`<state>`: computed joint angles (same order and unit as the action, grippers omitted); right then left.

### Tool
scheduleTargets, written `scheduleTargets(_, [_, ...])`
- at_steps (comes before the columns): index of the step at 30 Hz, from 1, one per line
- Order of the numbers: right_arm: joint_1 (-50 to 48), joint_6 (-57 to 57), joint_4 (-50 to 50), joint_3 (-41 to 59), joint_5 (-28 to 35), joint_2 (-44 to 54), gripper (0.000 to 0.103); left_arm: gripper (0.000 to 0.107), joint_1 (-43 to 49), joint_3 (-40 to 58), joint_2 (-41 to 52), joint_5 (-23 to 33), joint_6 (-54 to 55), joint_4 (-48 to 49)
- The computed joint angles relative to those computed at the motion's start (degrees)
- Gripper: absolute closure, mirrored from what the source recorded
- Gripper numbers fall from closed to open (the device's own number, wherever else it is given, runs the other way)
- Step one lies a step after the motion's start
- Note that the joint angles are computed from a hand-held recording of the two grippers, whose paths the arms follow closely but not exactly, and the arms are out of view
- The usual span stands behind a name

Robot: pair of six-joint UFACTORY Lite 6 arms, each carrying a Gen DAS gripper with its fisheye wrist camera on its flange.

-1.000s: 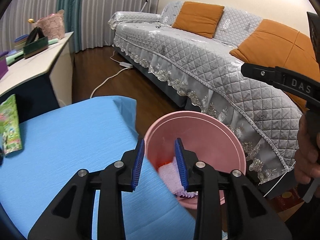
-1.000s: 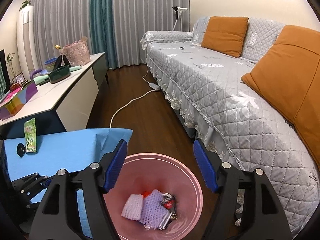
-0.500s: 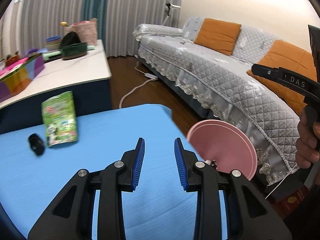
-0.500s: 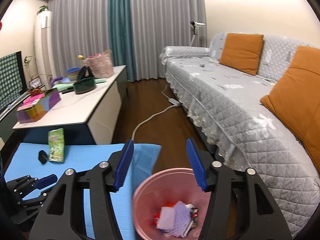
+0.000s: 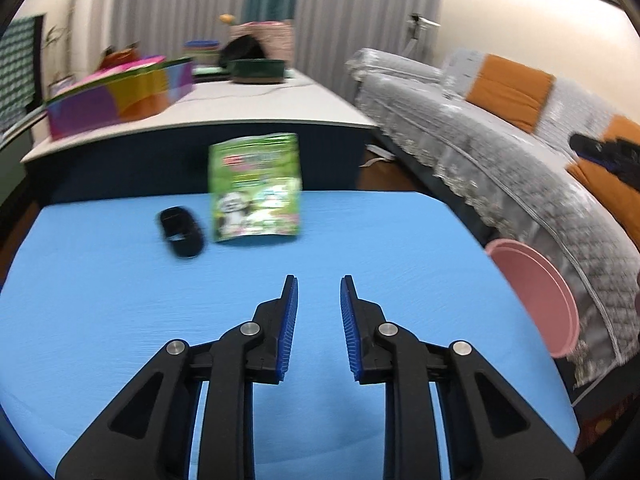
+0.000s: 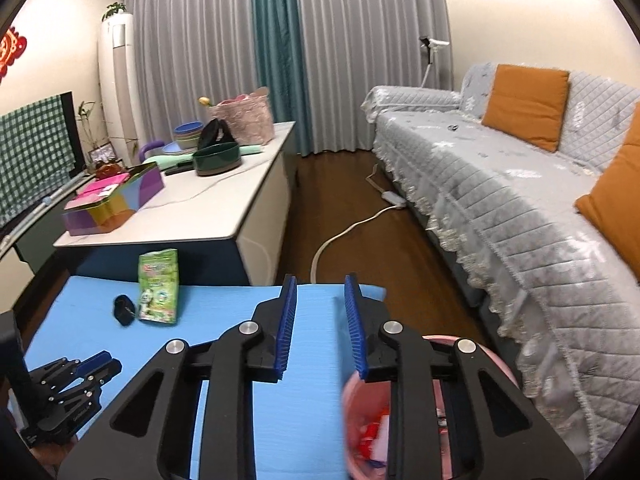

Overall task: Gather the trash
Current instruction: 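Move both open grippers back to the trash on the table, then grasp the black strap with the left gripper while the right grasps the green panda bag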

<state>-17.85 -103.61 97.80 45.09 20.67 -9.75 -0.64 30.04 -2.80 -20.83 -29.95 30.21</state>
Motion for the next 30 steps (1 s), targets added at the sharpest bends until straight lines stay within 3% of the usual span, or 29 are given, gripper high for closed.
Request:
scheduleTargets(13, [22.4, -25.4, 32.9, 9.1, -1.4, 18.5, 0.078, 0.085, 15.6, 8.0, 10.6, -5.1, -0.1, 3.8])
scheduleTargets(23, [29.6, -20.2, 34.2, 30.5, -2.2, 43.6, 0.071, 0.085, 18.8, 18.7, 21.8, -4.7, -4.1, 7.8])
scheduleTargets(30, [30.3, 2.0, 14.1, 45.3, -2.7, 56.0, 0.059, 0.085, 17.0, 25.8, 28.4, -3.1, -5.4, 7.5])
